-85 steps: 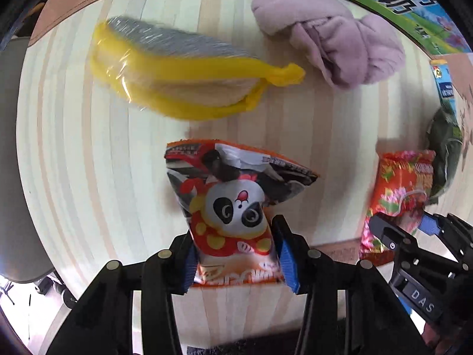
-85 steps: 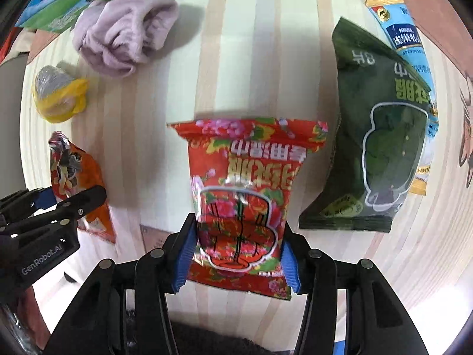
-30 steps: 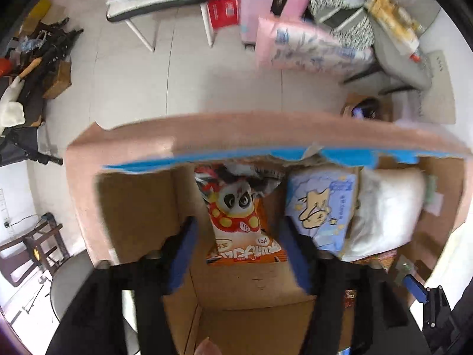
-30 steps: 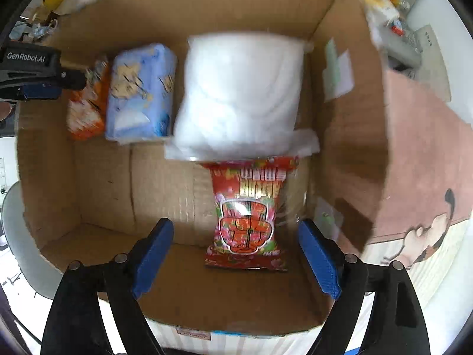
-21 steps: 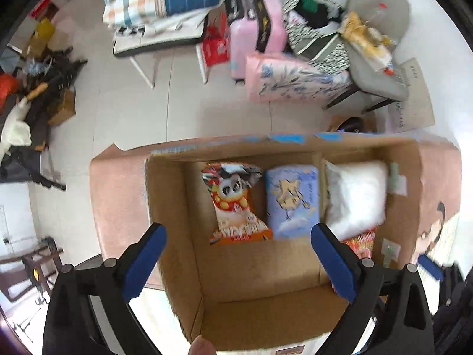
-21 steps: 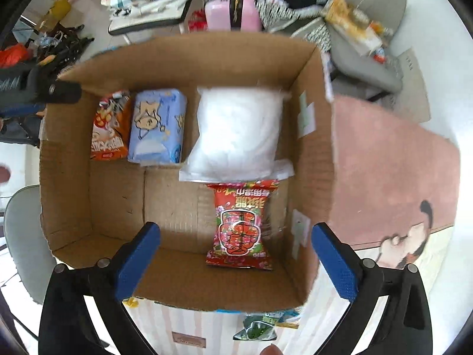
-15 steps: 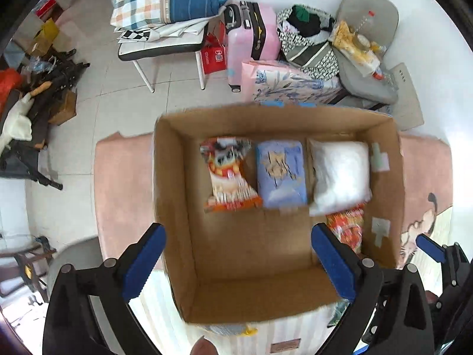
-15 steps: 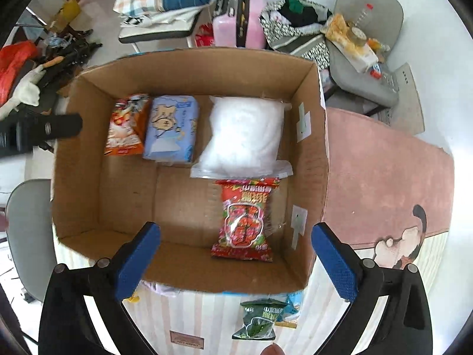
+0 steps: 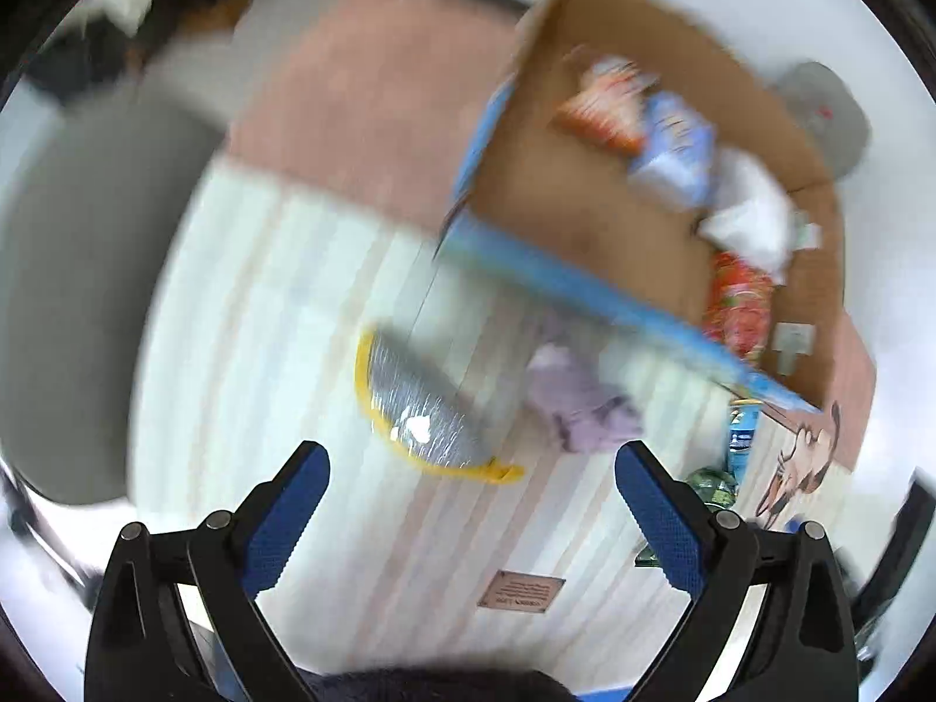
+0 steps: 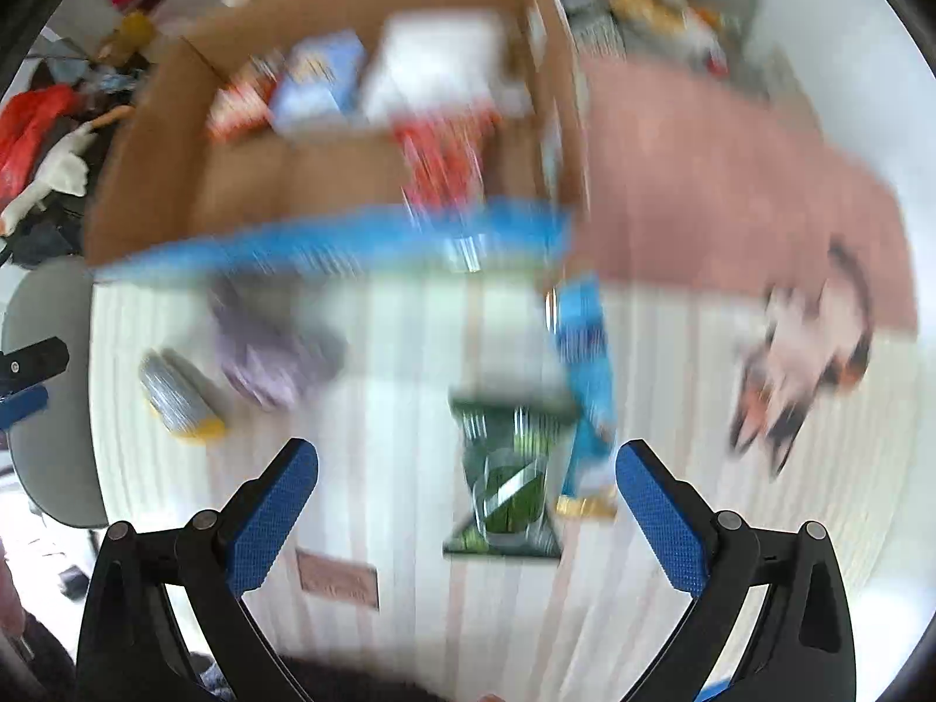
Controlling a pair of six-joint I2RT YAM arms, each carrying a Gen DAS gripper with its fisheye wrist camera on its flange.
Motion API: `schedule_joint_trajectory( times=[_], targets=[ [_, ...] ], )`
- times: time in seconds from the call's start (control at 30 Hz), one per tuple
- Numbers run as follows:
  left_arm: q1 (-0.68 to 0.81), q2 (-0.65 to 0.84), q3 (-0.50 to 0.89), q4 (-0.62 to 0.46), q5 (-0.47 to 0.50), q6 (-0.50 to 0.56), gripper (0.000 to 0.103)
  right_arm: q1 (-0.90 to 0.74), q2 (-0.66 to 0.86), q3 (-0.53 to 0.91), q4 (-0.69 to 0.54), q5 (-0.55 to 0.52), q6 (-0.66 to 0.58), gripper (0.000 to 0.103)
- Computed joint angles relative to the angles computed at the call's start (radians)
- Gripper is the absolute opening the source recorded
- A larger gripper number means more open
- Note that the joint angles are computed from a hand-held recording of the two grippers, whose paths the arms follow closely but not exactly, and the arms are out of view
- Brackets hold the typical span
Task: Organize soft objects
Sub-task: 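Grasp the green snack bag with the right gripper while the left grasps the yellow sponge, then place the green bag and yellow sponge into the box, release both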
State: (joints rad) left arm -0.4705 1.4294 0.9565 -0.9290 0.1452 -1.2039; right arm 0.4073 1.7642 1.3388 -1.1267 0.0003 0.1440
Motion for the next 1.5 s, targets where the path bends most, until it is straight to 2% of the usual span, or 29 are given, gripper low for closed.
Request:
schedule_joint_trajectory(
  times=[0.13,0.23,0.3,0.33,0.4,0.47,0.53,0.57,0.6,0.63,0.67,0.73,0.97,1.13,1.23,1.3,1.37,1.5],
  targets=[
    [0.072,0.081,-0.162,0.180,0.109,-0.043,0.097,-0.037,0.001,-0.138,0.097,-0.021,0.038,0.103],
    [0.109,0.210,-0.203,0.299,0.181,-0.049,0.098,-0.048,0.017,-0.189,0.147,-0.026,0.064,0.102],
    [0.112,0.291,-0.209,0.345,0.196,-0.059,0.096,-0.052,0.037,-0.196,0.155,-0.031,0.067,0.101],
    [0.103,0.305,-0.207,0.350,0.187,-0.065,0.082,-0.053,0.046,-0.201,0.162,-0.028,0.066,0.101],
    [0.070,0.359,-0.167,0.320,0.163,-0.034,0.062,-0.048,0.066,-0.204,0.169,-0.013,0.059,0.100],
    [0.025,0.373,-0.125,0.275,0.110,0.008,0.055,-0.043,0.086,-0.208,0.172,-0.007,0.054,0.097],
    [-0.029,0.410,-0.057,0.205,0.052,0.082,0.053,-0.039,0.109,-0.215,0.175,-0.002,0.048,0.092],
    [-0.060,0.425,-0.031,0.179,0.027,0.107,0.053,-0.040,0.116,-0.222,0.181,-0.006,0.048,0.082],
    [-0.082,0.436,-0.014,0.164,0.014,0.125,0.053,-0.042,0.121,-0.231,0.188,-0.008,0.050,0.065],
    [-0.106,0.444,0.003,0.145,-0.002,0.141,0.052,-0.038,0.128,-0.242,0.192,0.009,0.057,0.059],
    [-0.131,0.454,0.021,0.122,-0.017,0.151,0.052,-0.030,0.128,-0.250,0.197,0.034,0.062,0.046],
    [-0.178,0.453,0.031,0.115,-0.017,0.153,0.052,-0.022,0.102,-0.287,0.220,0.047,0.059,0.042],
    [-0.341,0.515,0.119,0.106,0.017,0.120,0.052,0.039,0.038,-0.399,0.212,-0.022,0.032,0.041],
    [-0.384,0.547,0.155,0.128,0.042,0.026,0.054,0.029,0.053,-0.416,0.241,-0.036,0.063,0.045],
    [-0.400,0.523,0.117,0.164,0.044,-0.014,0.054,0.015,0.095,-0.397,0.255,-0.048,0.072,0.045],
    [-0.410,0.492,0.081,0.183,0.046,-0.039,0.048,0.010,0.093,-0.407,0.266,-0.047,0.081,0.043],
    [-0.420,0.457,0.053,0.168,0.031,-0.041,0.046,0.018,0.065,-0.421,0.270,-0.044,0.080,0.040],
    [-0.483,0.371,0.126,0.087,-0.018,-0.093,0.045,0.031,-0.050,-0.396,0.190,-0.085,0.053,0.039]
  ],
)
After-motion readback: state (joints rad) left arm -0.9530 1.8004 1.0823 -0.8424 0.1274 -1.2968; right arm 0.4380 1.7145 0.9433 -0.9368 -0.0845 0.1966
